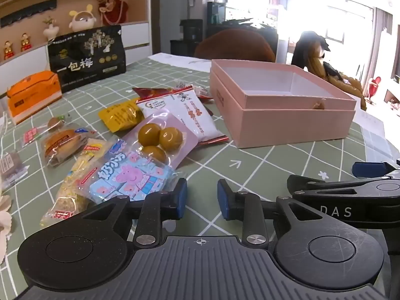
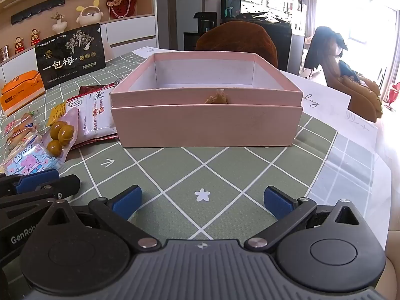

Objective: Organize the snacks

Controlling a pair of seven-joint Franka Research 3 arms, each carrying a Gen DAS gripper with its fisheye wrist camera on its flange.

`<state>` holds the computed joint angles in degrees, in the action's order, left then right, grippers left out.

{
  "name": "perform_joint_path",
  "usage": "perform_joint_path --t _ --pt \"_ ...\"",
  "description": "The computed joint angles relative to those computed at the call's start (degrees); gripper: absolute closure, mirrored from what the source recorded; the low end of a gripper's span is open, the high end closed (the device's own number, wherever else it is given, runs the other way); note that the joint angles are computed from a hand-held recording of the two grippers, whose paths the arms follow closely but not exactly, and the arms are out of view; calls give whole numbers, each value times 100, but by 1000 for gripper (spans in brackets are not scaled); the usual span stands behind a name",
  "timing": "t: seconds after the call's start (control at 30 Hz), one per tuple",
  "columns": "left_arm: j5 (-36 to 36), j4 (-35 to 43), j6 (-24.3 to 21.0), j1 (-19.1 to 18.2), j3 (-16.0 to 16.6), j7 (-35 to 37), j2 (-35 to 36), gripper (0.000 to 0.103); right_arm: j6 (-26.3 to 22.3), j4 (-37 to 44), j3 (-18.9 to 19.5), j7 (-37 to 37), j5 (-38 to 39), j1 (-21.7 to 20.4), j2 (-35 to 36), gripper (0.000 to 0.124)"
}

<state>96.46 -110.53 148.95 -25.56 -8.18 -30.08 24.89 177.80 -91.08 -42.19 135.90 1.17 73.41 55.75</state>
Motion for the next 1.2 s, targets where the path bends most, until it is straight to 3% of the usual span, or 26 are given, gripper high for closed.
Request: perform_joint_path --t 1.2 --pt "-181 49 -129 -89 29 264 35 71 -6 -6 -1 0 -2 5 -6 21"
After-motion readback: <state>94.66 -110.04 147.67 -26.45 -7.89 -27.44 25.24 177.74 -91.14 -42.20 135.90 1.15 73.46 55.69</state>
